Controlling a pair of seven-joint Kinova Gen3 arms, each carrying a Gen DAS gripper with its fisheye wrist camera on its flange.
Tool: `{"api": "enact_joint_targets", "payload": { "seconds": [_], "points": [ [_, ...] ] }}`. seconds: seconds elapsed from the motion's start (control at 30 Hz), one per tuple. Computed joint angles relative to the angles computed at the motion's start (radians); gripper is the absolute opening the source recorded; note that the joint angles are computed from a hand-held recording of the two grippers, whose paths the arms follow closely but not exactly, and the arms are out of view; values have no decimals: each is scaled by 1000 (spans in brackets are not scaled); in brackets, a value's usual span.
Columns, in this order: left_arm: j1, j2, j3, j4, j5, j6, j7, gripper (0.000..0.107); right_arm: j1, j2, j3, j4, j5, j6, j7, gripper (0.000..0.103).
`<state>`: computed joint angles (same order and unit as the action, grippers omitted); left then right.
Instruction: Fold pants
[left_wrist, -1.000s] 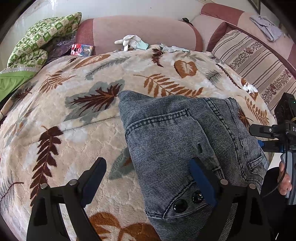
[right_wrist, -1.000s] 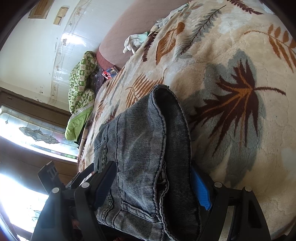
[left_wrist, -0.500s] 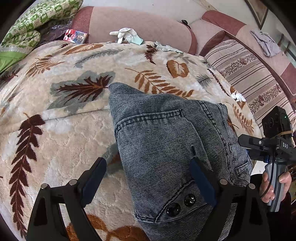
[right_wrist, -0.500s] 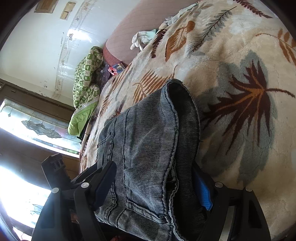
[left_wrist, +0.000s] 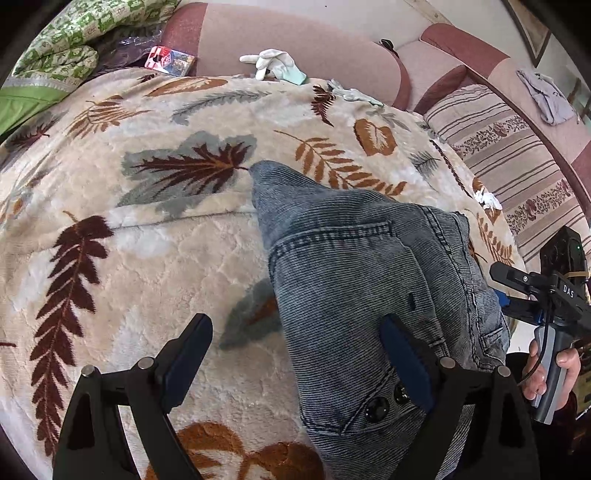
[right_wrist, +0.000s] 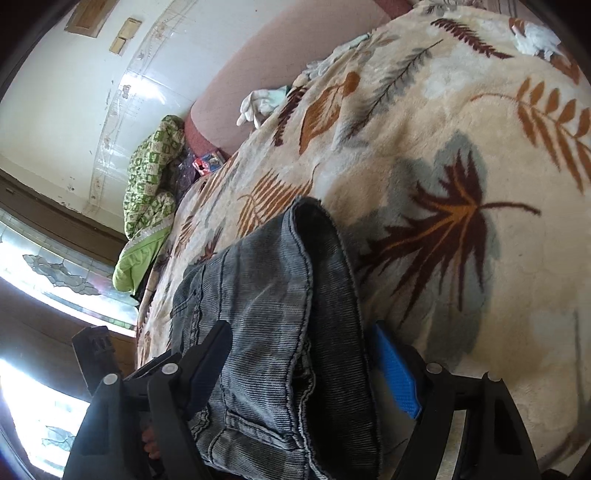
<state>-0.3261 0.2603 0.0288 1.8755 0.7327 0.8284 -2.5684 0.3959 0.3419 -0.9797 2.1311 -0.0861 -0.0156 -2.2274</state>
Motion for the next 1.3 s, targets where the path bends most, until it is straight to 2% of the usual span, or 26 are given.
{"api": "enact_joint_targets", "payload": {
  "seconds": [0.1,0.17,0.23,0.3,0.33,0.4,0.47,0.5,0.6,0.7,0.77,0.93,1.0,1.07,1.2,1.3],
  "points": [
    [10,6,-1,-4,-17,1,18,93,55,58,-61,-17,2,25,14,80],
    [22,12,3,-3,-41,-1,24,94,61,69,-75,-31,5,42,50,81],
    [11,17,9,-3,-27,19,16,94,97,128,-136,-44,-8,50,115,81],
    [-15,28,31,-13,-15,61,1,94,81,135,-133,-56,-6,64,140,81],
    [-15,22,32,-7,-6,61,-10,93,79,135,-136,-58,-7,64,149,81],
    [-1,-4,21,26,28,27,-65,91,128,179,-197,-41,-30,26,188,82],
    [-19,-15,30,38,68,42,-130,71,171,234,-255,-17,-18,-22,194,82],
    [-18,-23,30,42,75,42,-144,71,179,248,-267,-12,-6,-35,186,82],
    [33,-40,8,58,52,-12,-146,71,152,238,-240,-20,16,-19,149,82],
    [32,-11,-5,31,42,19,-98,77,126,223,-214,-36,10,6,137,81],
    [37,2,-9,20,27,13,-54,90,123,222,-209,-33,6,1,135,82],
    [13,21,8,20,52,21,-54,90,113,219,-197,-27,23,-10,133,83],
    [10,21,13,22,64,22,-60,87,113,216,-197,-25,27,-11,127,83],
    [-8,31,25,15,85,57,-67,70,102,203,-189,-31,32,-2,127,84],
    [9,10,17,32,91,36,-82,64,80,159,-180,-16,37,-42,124,81],
    [8,4,13,37,103,33,-106,57,84,151,-198,2,99,-99,117,80]
  ]
}}
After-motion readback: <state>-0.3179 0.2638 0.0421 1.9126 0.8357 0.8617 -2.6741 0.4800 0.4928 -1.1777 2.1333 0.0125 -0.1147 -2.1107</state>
